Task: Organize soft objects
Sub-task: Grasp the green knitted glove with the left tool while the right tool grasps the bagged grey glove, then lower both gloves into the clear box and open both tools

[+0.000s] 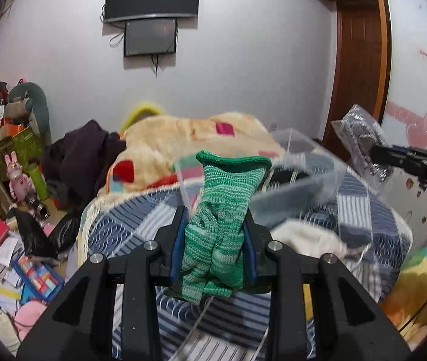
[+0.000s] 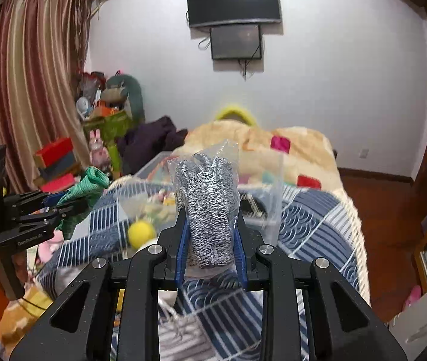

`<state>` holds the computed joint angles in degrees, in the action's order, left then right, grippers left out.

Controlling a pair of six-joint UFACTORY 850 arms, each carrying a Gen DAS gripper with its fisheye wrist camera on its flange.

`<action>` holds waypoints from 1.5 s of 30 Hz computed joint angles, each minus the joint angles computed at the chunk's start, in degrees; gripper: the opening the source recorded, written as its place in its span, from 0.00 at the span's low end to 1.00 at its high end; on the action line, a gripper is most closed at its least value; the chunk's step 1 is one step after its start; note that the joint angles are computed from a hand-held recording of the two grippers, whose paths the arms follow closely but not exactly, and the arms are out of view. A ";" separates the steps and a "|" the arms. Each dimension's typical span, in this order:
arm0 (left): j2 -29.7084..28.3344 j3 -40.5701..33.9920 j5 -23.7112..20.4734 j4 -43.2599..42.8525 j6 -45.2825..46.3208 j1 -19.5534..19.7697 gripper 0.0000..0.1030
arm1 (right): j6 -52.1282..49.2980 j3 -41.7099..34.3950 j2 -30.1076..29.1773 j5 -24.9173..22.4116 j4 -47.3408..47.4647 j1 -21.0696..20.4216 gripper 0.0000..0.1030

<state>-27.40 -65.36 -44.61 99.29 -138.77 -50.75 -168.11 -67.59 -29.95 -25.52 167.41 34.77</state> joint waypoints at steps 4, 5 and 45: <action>-0.98 -2.74 0.14 0.69 2.22 1.45 0.32 | -3.45 -2.50 -1.03 0.34 3.37 -0.25 0.23; -1.30 -3.49 0.48 0.92 2.67 1.90 0.32 | -4.19 -3.51 -1.59 0.79 4.35 -0.31 0.23; -11.77 -17.95 5.81 -6.60 16.64 5.14 0.78 | -5.35 -11.98 -7.06 12.18 1.97 -1.22 0.54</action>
<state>-39.16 -83.31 -38.80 92.69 -122.14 -45.61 -173.46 -79.56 -37.01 -13.34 169.38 33.55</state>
